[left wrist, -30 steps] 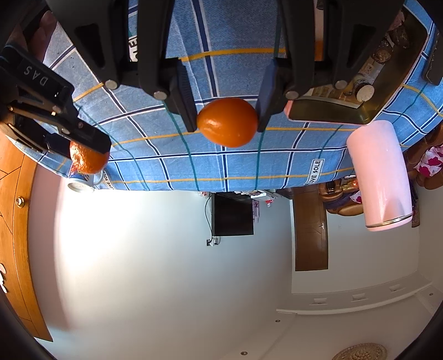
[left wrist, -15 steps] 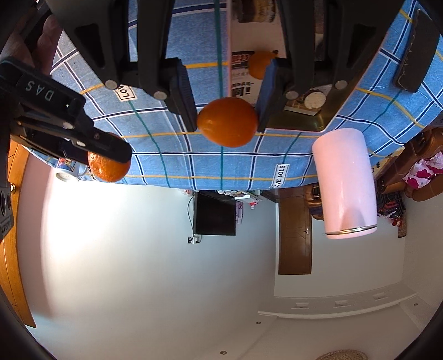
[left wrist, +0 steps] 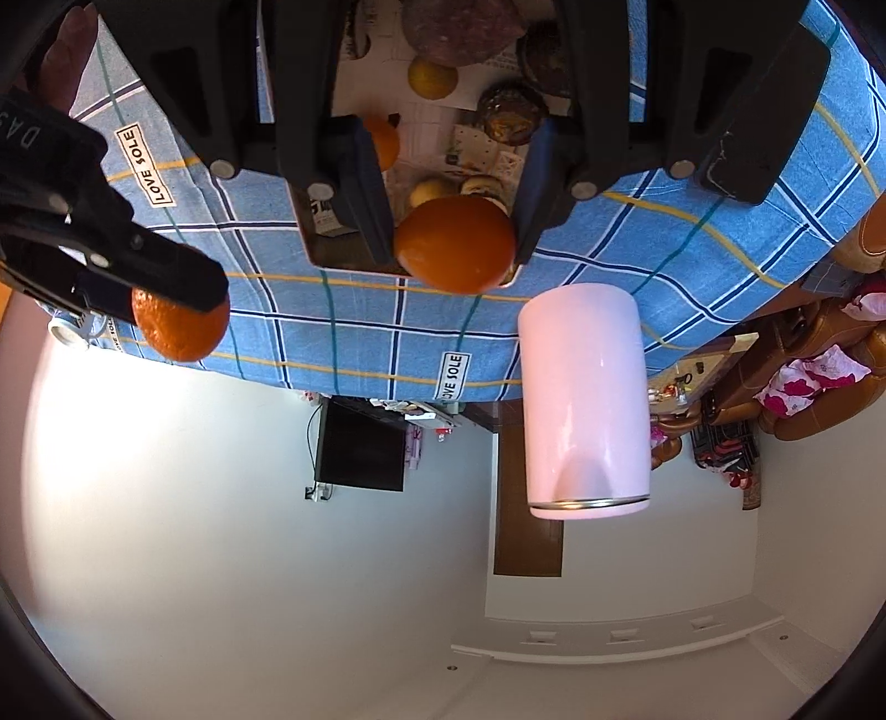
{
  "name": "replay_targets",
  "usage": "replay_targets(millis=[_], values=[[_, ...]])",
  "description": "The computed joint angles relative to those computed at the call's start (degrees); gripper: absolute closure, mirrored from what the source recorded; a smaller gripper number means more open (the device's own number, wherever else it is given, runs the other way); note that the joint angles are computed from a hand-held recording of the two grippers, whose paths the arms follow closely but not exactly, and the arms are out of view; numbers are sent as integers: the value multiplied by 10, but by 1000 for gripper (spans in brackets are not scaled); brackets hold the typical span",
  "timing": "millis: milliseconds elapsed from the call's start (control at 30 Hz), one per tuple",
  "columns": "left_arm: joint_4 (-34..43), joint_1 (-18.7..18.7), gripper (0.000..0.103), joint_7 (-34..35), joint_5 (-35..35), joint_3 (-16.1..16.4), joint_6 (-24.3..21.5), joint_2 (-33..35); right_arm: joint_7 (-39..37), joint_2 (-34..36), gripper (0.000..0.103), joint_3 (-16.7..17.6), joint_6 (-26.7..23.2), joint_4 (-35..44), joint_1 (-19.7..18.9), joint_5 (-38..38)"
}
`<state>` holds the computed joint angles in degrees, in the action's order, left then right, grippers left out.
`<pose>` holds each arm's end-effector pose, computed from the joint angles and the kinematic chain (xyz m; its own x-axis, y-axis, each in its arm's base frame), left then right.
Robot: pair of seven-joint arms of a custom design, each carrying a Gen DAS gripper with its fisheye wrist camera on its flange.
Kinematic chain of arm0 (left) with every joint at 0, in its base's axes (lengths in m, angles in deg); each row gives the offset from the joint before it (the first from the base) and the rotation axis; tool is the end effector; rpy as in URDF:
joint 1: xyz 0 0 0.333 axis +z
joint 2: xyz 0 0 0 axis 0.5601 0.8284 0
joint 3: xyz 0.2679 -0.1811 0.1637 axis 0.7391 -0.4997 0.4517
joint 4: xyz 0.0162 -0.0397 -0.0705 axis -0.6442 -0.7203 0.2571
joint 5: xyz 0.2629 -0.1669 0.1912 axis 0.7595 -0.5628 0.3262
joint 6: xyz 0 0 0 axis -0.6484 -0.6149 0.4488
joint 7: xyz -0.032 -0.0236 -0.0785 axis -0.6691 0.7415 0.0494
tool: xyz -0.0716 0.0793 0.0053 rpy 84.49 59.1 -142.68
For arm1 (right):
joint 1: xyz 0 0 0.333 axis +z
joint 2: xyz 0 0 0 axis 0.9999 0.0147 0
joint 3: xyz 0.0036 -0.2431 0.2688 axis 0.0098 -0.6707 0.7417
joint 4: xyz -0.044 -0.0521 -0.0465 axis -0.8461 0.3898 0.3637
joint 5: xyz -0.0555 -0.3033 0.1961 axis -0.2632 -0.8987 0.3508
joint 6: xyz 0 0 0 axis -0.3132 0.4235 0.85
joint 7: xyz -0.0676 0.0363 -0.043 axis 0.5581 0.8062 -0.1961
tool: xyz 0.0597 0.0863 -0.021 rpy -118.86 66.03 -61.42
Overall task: Organize fruits
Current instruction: 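Lower both tangerines into the tin and open both tools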
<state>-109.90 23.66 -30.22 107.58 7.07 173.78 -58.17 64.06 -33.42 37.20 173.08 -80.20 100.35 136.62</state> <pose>0.5298 -0.2130 0.4869 0.2759 -0.9584 0.0734 -0.4026 -0.1846 -0.8965 0.5899 0.1303 0.5063 0.7050 -0.7090 -0.0196 -0.3000 -0.2731 -0.9140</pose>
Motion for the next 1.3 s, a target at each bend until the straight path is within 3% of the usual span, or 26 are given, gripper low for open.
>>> replay_targets(millis=[667,1300], values=[[-36,27,59,7,-18,9,32,-15,132,35,54,23,39,-9,28,-165],[-36,32,59,43,-45,13,46,-5,200,42,54,30,54,-17,25,-223]])
